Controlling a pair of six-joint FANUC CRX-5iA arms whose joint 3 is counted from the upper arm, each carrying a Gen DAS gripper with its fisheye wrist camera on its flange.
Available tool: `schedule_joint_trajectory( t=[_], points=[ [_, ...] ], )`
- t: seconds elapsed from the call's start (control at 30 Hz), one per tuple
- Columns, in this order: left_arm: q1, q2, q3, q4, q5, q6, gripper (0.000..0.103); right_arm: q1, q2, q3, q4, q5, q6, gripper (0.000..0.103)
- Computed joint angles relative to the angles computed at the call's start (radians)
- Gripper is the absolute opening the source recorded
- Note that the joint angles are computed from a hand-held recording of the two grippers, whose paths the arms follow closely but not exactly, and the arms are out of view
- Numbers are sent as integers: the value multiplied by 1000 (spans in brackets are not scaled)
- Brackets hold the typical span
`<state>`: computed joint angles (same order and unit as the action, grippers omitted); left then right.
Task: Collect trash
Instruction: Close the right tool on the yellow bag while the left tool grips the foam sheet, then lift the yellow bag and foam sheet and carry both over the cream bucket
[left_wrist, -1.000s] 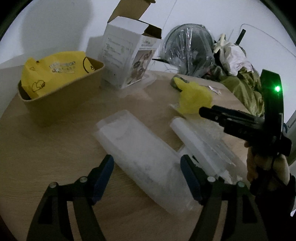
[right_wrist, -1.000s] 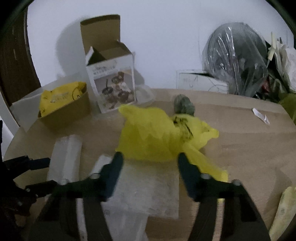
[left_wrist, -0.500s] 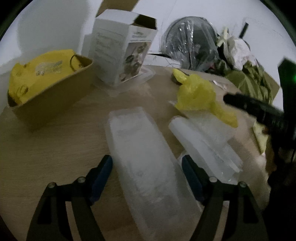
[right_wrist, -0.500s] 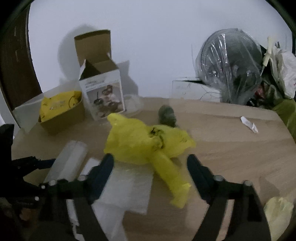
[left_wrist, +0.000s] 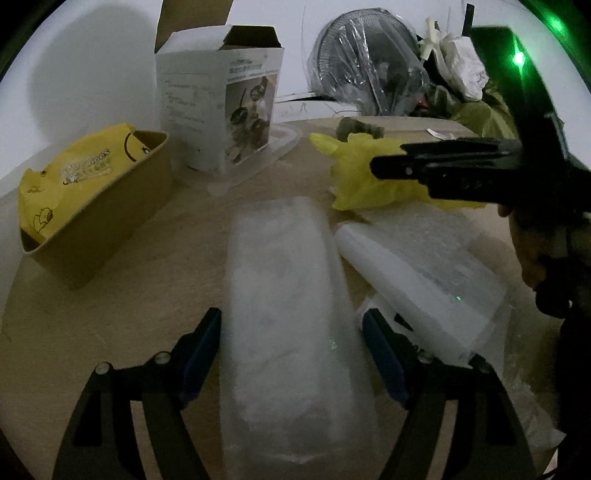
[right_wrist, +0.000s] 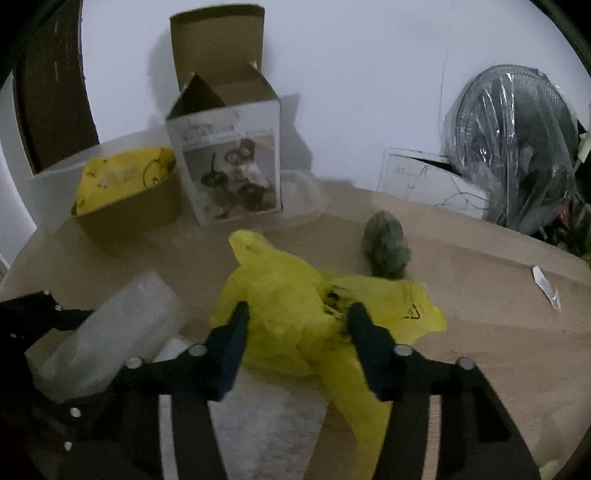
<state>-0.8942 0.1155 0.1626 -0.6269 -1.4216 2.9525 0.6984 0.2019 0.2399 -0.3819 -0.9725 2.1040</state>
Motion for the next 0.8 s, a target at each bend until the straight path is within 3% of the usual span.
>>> schedule_joint_trajectory(
  t=[0.1,0.2,0.43,0.8],
  points=[
    [-2,-9,-9,-3,12,3,66,0,-2,-7,19,9,1,27],
    [-2,-24,-25,1,29,7,58,-5,-17,-22,19,25,1,21],
    [-20,-55,-48,-14,61,40,55,-13,-96,-71,16,69,-14,20],
    [-150,-93,0,-165,-59,116,55,-33,-278,-176,24,112,-77,20]
  ],
)
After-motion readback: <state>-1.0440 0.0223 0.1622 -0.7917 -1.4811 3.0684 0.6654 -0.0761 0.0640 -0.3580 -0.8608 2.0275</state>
